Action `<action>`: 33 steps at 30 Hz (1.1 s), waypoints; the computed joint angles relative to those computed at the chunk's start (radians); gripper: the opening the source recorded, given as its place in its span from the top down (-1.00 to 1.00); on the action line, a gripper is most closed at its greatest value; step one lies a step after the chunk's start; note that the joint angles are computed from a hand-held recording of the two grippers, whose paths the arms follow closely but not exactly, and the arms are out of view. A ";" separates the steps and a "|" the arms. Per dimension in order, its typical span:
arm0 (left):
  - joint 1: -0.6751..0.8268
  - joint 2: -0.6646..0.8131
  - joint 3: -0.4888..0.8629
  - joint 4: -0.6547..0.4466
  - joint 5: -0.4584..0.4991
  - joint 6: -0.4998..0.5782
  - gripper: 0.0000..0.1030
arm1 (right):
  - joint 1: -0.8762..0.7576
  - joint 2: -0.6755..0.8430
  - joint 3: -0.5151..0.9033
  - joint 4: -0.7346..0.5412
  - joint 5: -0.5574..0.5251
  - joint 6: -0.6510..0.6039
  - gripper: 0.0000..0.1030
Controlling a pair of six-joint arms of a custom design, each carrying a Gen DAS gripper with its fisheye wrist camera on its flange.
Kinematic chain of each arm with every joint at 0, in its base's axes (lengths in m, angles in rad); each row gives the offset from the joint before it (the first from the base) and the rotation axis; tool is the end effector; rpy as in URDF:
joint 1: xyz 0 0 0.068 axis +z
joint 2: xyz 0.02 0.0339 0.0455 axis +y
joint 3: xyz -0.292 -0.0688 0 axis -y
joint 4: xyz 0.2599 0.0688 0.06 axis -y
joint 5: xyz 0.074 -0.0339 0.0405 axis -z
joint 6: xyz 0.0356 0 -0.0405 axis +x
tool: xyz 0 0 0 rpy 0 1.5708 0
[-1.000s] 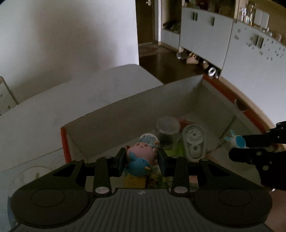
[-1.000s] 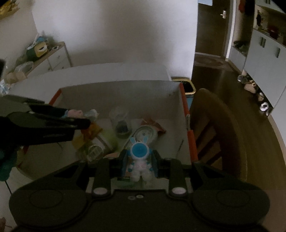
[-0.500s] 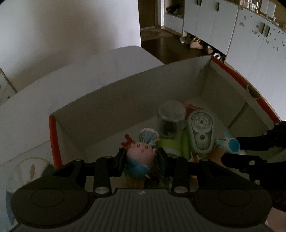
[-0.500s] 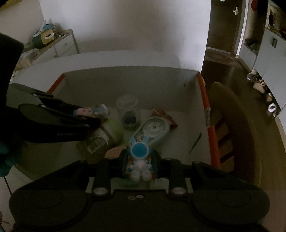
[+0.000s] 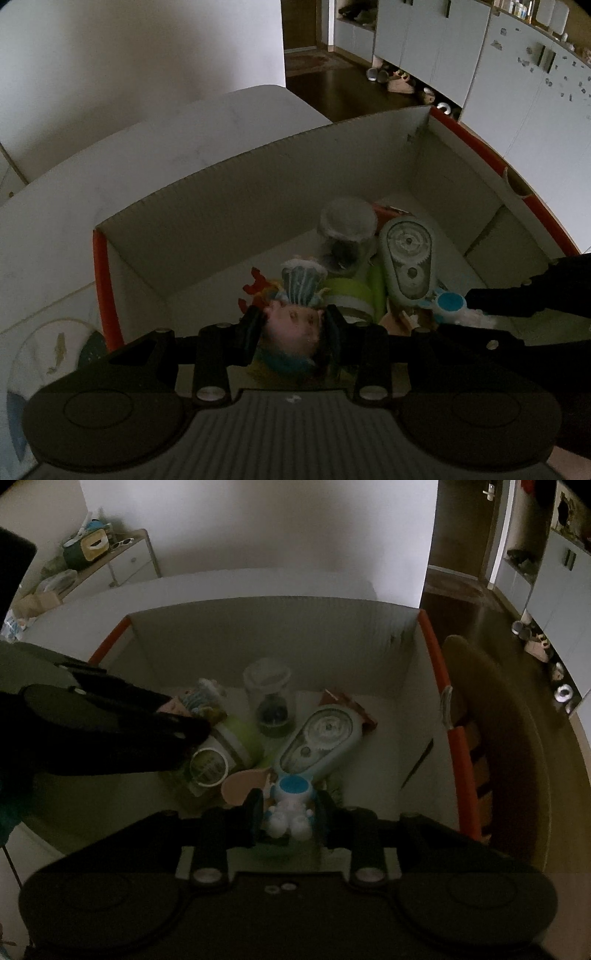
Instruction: Organize rigid objects
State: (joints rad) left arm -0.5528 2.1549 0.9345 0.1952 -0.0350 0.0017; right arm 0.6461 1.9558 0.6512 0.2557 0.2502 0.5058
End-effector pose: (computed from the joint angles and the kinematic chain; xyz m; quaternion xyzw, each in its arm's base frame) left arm 0.3270 -0.2003 0.0399 0.2590 0.9274 -0.0571 0.2638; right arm 0.2528 0.1796 0.0551 -0.0351 0.9585 0.0383 0.2803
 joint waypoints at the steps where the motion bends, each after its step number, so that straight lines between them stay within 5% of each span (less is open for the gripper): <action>1: -0.001 -0.003 -0.003 0.001 0.000 0.000 0.29 | 0.001 0.000 0.000 -0.001 -0.001 0.006 0.37; 9: 0.009 -0.052 -0.079 0.062 0.028 0.006 0.10 | 0.024 -0.028 -0.017 -0.012 0.020 0.044 0.24; 19: 0.038 -0.155 -0.217 0.172 0.082 0.044 0.10 | 0.093 -0.104 -0.041 -0.068 0.100 0.135 0.19; 23: 0.062 -0.211 -0.282 0.207 0.130 0.067 0.10 | 0.144 -0.133 -0.036 -0.099 0.150 0.186 -0.10; 33: 0.148 -0.377 -0.424 0.248 0.261 0.152 -0.14 | 0.286 -0.197 0.001 -0.227 0.289 0.352 -0.24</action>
State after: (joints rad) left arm -0.4046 1.7783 0.5101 0.4430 0.2259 0.1539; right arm 0.9319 1.7584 0.6522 0.0284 0.5395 0.8575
